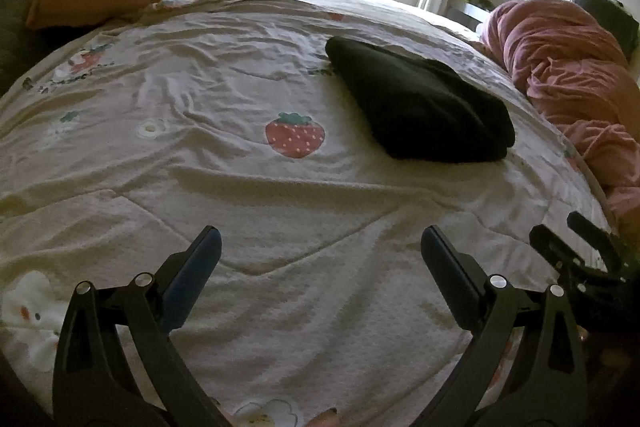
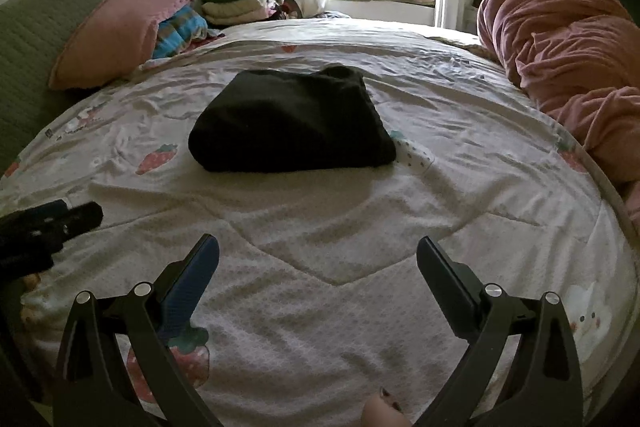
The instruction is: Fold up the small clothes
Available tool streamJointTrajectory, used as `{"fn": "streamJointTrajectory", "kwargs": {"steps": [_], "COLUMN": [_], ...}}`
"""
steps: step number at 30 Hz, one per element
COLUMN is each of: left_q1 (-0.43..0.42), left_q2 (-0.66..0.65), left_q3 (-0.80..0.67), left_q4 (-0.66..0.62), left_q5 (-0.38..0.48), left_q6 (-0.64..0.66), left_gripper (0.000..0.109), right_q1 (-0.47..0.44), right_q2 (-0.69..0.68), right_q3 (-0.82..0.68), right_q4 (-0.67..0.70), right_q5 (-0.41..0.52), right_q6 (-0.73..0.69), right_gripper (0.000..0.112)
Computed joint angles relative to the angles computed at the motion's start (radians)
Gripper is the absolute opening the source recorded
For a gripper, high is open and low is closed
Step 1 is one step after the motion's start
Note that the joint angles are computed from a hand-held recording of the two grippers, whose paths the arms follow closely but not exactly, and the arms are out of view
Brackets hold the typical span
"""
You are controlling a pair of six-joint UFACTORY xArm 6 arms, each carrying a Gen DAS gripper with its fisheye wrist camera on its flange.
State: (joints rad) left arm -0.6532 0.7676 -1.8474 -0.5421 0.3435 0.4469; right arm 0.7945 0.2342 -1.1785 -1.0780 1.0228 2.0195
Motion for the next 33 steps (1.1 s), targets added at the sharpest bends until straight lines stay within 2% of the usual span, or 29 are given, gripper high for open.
{"fn": "streamJointTrajectory", "kwargs": {"steps": [26,33], "left_q1": [0.003,0.005], "left_q2": [-0.003,0.000], "left_q3": [0.002,0.006], "left_q4": [0.073,0.128], "left_q5": [0.003,-0.004], "left_q6": [-0.055,-0.098], "left_gripper": [0.093,0.093], "right_q1": [-0.010,-0.010], "right_q2": [-0.004,-0.001], "right_q3": [0.014,0.011], "right_q4": [0.005,0.004], "right_q5": [-0.014,-0.016], "right_q6": [0.010,0.005], "right_gripper": [0.098,0.098]}}
